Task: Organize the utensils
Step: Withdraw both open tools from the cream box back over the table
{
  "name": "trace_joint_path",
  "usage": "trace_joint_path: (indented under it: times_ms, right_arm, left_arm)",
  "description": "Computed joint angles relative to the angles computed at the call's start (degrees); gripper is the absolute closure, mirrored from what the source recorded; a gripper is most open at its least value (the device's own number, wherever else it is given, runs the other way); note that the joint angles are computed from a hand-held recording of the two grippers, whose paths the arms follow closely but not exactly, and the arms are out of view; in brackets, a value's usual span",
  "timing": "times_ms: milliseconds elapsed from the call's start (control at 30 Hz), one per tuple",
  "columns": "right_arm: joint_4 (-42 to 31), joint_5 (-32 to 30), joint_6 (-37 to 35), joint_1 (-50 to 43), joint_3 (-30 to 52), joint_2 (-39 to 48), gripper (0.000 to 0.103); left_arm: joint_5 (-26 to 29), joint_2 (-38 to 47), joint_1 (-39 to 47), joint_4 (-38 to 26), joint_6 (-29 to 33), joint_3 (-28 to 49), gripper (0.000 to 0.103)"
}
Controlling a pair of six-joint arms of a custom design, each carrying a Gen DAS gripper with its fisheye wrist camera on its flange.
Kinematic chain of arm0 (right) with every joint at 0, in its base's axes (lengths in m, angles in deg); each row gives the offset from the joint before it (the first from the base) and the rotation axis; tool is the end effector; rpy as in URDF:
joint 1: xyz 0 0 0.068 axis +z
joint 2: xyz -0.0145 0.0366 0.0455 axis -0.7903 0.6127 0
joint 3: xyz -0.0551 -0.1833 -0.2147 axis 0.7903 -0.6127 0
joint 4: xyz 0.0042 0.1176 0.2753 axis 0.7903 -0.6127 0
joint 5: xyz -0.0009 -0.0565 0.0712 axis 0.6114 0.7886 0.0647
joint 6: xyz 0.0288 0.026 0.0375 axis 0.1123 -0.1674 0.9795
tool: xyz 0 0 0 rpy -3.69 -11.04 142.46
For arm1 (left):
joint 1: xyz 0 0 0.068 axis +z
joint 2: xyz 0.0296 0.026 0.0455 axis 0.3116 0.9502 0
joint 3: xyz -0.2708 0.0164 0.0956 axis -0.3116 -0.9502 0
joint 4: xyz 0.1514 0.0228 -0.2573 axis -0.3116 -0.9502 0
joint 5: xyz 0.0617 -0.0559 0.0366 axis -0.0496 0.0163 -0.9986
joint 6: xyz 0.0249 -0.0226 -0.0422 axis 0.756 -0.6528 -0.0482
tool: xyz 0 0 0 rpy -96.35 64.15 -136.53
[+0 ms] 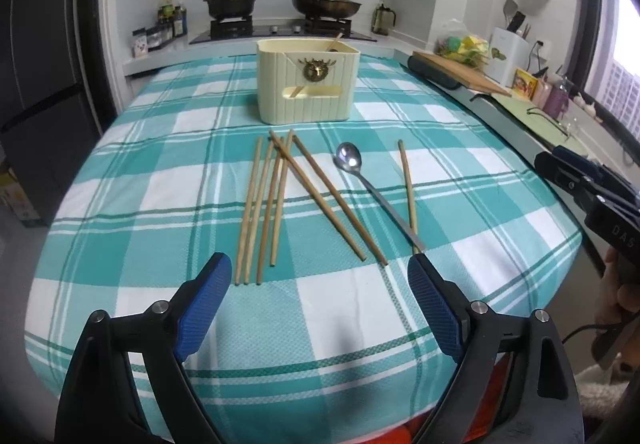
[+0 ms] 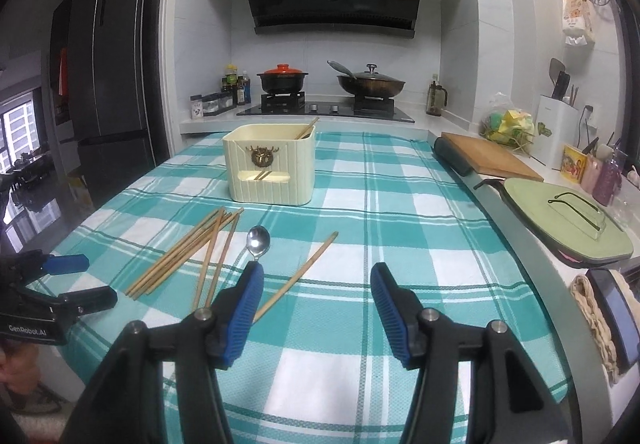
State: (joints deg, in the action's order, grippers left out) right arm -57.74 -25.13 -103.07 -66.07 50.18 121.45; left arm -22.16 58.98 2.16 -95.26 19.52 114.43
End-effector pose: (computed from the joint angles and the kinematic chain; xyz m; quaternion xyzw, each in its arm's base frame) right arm 0.3031 -0.0659 0.3131 -0.0540 0.8816 -0.0020 0.4688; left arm 0.3235 -0.0930 0.2799 0.0891 0.9120 -0.0767 0.3929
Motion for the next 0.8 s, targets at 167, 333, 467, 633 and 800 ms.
trace_joint_path:
  times_ms: [167,333,467,633,800]
  right_arm:
    - [0.40,0.26,0.01,1.58,-1.34,-1.91,0.046]
    - [0.19,0.71,-0.08,2.55,-3.06,-4.43,0.046]
    - [-1.05,-0.55,1.55,1.17,-3.04,-5.10,0.046]
    - [-1.26,1.90,3.46,-0.11,-2.84,-2.89,0.046]
    - [-2.40,1.88,3.60,0.12,-1.49,1.24,0.046]
  left_arm:
    - [-1.25,-1.64,0.91,0.25,-0.46,-0.76,0.002]
    - [-4.65,-3.56,0.91,0.02,0.12,-2.07,0.001]
    - [-2.71,-5.75,2.72,0.61,0.72,-4.29,0.001]
    - [-1.77,-4.45,5.33,0.80,0.77,-4.57,0.001]
    - [0.19,-0.66,8.11,1.35,-1.63,-3.70,0.001]
